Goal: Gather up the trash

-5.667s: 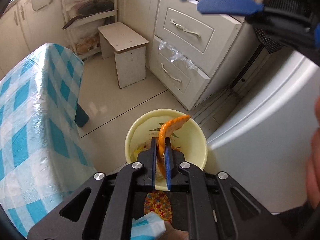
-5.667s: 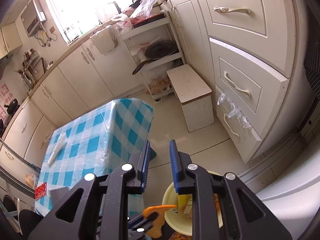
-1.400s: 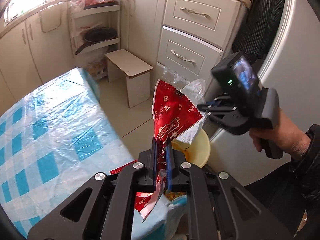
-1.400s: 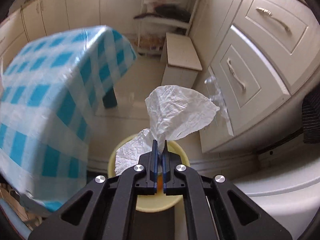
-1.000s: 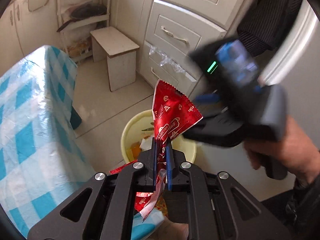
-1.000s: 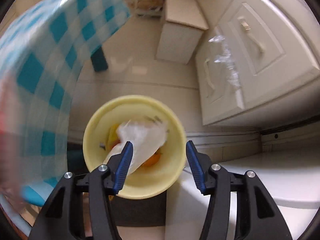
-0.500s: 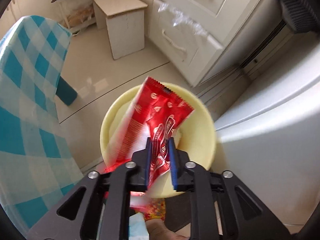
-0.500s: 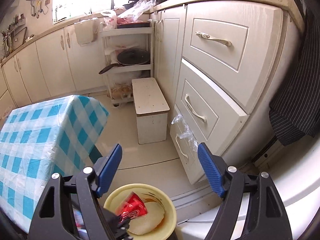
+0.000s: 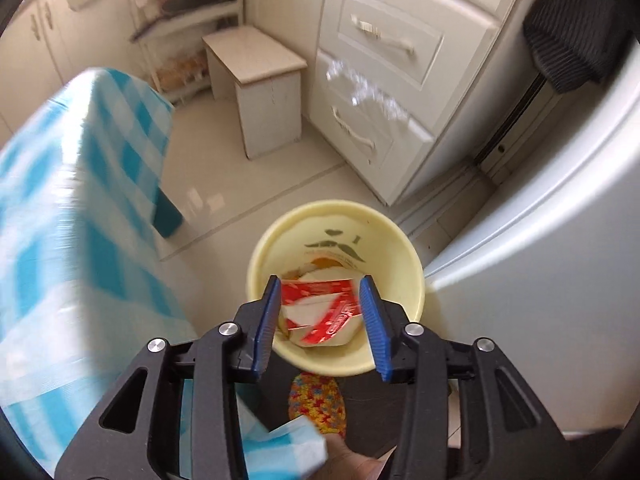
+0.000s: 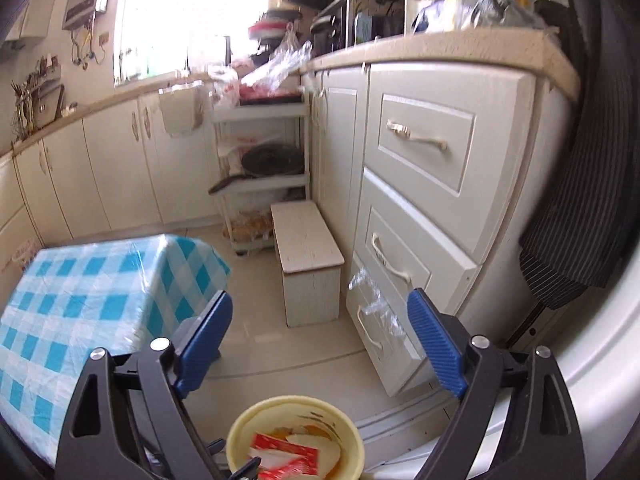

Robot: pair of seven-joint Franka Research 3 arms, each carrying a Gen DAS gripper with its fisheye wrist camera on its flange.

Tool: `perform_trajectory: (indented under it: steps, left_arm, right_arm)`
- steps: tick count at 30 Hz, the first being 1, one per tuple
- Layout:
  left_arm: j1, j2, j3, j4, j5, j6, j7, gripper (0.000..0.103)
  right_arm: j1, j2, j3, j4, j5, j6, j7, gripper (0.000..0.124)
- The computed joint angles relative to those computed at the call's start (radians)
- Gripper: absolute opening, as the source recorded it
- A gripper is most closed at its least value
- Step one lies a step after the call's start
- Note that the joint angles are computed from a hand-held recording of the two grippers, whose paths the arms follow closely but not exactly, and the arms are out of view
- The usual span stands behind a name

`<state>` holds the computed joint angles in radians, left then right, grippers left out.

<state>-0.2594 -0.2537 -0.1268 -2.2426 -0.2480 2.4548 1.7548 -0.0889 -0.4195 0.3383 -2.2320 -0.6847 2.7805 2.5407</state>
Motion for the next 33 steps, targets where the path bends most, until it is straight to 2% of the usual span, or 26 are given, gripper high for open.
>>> perform_trajectory:
  steps: [4,9,13,16,22,28,33]
  left_arm:
    - [0.016,-0.176,0.04,-0.087,0.022,0.003,0.021,0.049]
    - [0.053,-0.398,0.109,-0.168,0.077,-0.04,0.004,0.061]
    - [0.095,-0.539,0.15,-0.2,0.141,-0.087,-0.01,0.071]
    - [0.121,-0.623,0.184,-0.219,0.176,-0.125,-0.008,0.073]
    - [0.149,-0.756,0.226,-0.246,0.231,-0.199,0.021,0.077]
    - [0.159,-0.872,0.261,-0.263,0.245,-0.294,0.051,0.08]
    - [0.185,-0.958,0.278,-0.28,0.265,-0.346,0.054,0.082]
  right_arm:
    - [-0.03,-0.106,0.055,-0.047,-0.022,0.012,0.101,0.094]
    - [-0.03,-0.276,0.14,-0.135,0.049,-0.005,0.161,0.096]
    - [0.004,-0.362,0.214,-0.141,0.118,-0.114,0.12,0.096]
    - [0.066,-0.391,0.235,-0.129,0.201,-0.196,0.108,0.096]
    - [0.141,-0.425,0.29,-0.088,0.289,-0.349,0.109,0.096]
    - [0.204,-0.456,0.331,-0.071,0.338,-0.439,0.152,0.096]
    - [0.215,-0.479,0.388,-0.062,0.342,-0.491,0.201,0.096]
